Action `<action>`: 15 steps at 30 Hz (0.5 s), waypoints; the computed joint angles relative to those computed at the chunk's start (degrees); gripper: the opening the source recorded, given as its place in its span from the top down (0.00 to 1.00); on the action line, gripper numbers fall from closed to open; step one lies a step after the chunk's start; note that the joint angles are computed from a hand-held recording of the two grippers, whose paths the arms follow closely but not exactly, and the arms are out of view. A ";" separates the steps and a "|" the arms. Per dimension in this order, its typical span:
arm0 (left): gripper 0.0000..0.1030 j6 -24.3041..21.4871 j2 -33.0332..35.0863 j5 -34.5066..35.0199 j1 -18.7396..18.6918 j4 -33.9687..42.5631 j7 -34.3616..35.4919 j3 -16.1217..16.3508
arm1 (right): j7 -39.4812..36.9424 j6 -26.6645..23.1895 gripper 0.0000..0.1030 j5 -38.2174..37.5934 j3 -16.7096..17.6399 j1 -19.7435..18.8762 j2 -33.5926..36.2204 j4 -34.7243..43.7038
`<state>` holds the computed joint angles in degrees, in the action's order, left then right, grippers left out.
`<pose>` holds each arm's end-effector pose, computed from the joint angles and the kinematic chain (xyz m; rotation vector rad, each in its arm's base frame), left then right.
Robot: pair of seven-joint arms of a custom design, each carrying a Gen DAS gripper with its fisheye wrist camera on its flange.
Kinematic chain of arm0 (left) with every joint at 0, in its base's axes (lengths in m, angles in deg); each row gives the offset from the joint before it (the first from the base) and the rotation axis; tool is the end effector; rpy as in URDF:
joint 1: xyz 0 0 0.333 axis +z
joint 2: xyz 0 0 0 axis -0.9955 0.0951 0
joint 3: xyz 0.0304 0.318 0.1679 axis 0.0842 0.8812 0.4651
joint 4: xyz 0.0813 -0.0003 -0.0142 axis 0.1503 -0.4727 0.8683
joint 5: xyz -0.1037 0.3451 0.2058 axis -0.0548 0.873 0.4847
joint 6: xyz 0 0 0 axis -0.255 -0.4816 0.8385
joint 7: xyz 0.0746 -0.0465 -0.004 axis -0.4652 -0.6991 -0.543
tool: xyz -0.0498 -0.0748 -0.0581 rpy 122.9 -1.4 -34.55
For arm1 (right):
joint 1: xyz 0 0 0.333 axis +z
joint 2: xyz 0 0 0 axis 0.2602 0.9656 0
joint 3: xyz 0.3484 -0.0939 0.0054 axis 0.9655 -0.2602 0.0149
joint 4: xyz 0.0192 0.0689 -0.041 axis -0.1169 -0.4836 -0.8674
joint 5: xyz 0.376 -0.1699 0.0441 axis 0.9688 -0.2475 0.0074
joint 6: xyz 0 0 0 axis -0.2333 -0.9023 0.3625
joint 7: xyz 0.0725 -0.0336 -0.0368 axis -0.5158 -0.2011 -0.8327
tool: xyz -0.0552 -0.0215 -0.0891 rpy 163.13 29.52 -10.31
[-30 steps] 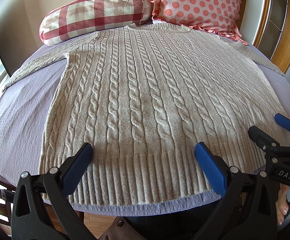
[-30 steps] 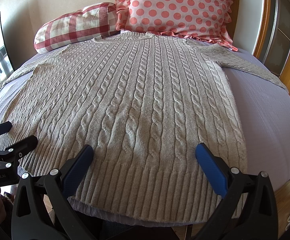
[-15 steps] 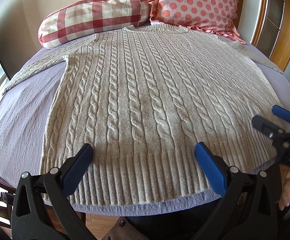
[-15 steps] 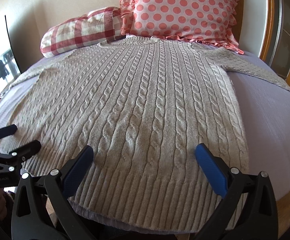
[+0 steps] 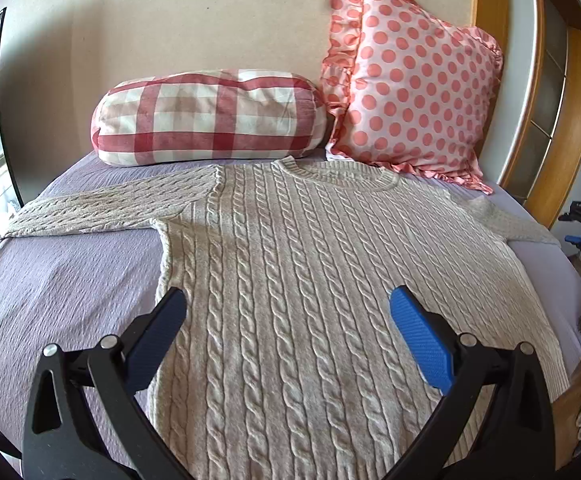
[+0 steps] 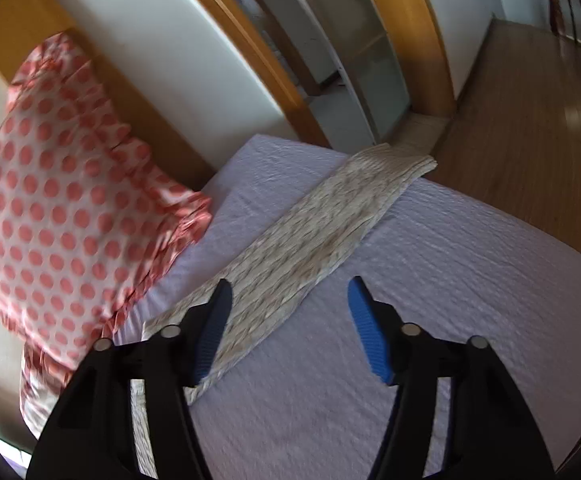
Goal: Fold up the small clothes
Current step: 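Grasp the sweater sleeve with the right gripper and fold it across the body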
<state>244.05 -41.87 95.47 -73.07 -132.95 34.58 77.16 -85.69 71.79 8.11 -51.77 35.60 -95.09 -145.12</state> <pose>0.5740 -0.0260 0.3432 -1.4138 2.0668 -1.1279 0.4045 0.2075 0.3332 -0.1246 2.4019 -0.7152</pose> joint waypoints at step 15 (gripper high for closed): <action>0.02 -3.18 7.06 16.69 1.64 15.01 -28.30 2.71 | 9.46 -2.40 0.91 -7.04 -2.13 -2.71 3.63 -0.20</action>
